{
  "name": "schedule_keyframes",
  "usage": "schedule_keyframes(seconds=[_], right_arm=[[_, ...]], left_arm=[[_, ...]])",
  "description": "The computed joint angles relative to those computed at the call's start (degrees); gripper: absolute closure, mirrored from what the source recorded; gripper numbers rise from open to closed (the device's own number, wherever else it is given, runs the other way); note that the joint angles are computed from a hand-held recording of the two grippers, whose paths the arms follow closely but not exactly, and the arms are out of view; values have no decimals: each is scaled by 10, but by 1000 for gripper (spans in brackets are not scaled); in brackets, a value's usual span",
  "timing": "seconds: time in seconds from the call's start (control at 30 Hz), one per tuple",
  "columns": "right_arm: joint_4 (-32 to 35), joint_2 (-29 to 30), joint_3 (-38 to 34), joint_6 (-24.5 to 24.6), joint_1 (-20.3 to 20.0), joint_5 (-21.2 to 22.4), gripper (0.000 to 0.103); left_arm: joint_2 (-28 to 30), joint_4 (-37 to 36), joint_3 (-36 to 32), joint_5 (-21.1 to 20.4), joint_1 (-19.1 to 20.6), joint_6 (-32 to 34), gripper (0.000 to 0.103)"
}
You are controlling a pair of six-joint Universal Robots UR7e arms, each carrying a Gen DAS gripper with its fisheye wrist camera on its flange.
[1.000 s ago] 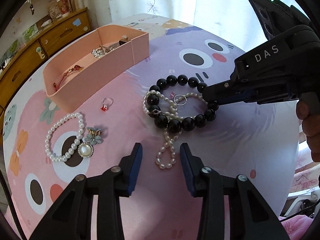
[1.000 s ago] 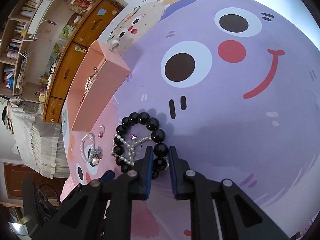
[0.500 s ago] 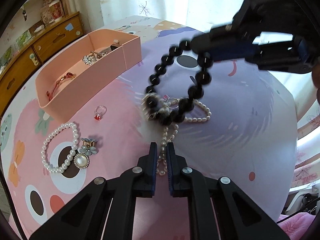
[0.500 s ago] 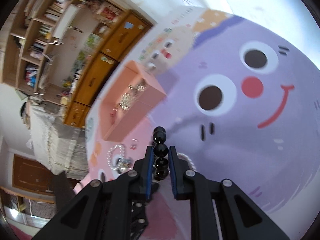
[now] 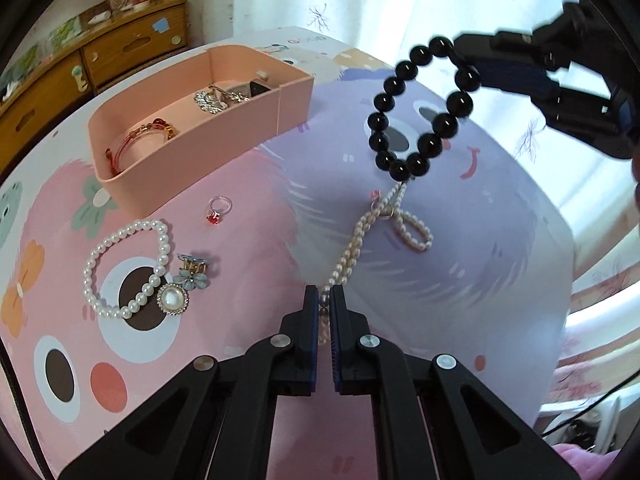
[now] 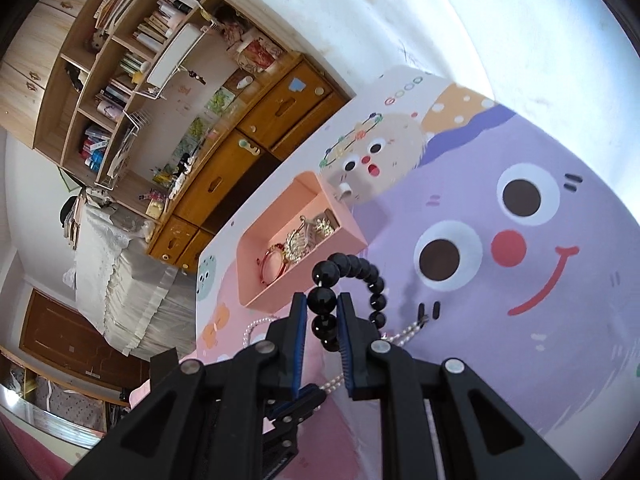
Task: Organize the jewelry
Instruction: 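Lift the black bead bracelet with the right tool, pulling it free of the pearl strand, then carry the black bead bracelet into the pink tray and open the right tool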
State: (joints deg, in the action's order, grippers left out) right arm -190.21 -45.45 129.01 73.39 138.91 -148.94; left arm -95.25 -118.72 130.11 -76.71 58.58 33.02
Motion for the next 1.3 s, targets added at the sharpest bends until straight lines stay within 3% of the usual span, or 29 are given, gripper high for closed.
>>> schedule_keyframes(seconds=[0.33, 0.63, 1.0, 1.3], right_arm=[[81, -33, 14, 62, 13, -32, 88], [102, -38, 16, 76, 17, -31, 88], [98, -38, -5, 11, 20, -34, 88], [59, -31, -37, -100, 20, -40, 88]], left_arm=[[-16, 37, -40, -30, -3, -32, 100], [-34, 57, -84, -103, -27, -60, 100], [-31, 36, -142, -187, -42, -103, 100], [-29, -29, -169, -187, -71, -89, 100]])
